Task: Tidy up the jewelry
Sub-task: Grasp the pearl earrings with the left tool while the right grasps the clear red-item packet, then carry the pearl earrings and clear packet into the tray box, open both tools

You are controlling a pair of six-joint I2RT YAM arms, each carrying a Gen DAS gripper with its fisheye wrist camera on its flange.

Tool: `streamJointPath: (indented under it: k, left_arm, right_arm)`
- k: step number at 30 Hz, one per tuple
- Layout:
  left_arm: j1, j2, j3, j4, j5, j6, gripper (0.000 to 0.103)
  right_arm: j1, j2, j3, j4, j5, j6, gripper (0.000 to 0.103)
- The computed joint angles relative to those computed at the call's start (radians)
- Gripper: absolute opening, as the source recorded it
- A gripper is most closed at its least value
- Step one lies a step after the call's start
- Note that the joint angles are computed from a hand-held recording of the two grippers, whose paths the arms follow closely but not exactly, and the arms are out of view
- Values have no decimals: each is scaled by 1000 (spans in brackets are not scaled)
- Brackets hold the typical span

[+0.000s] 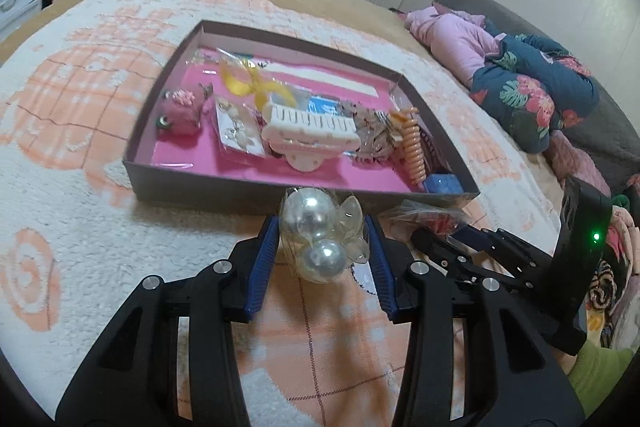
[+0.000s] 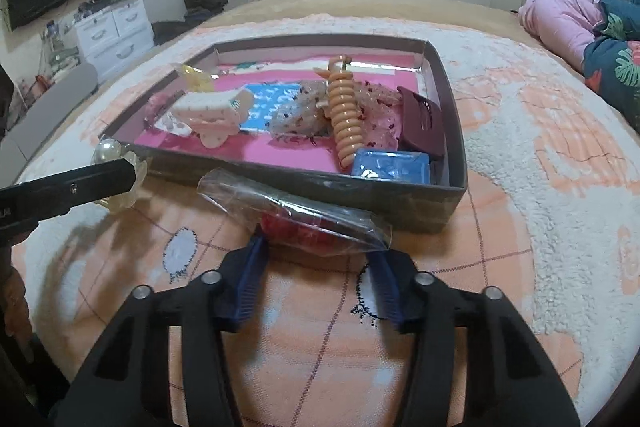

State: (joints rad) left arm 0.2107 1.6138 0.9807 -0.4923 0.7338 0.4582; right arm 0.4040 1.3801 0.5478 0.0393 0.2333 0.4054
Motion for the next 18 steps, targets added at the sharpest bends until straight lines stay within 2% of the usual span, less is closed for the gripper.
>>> streamJointPath:
  k: [6, 18]
  left_arm:
    - [18, -20, 5, -15, 26, 1, 35]
    - [62, -83, 47, -41, 87, -21, 35]
  right_arm:
    - [44, -91, -50, 31, 16, -39, 45]
    - [19, -304, -36, -131, 29, -25, 45]
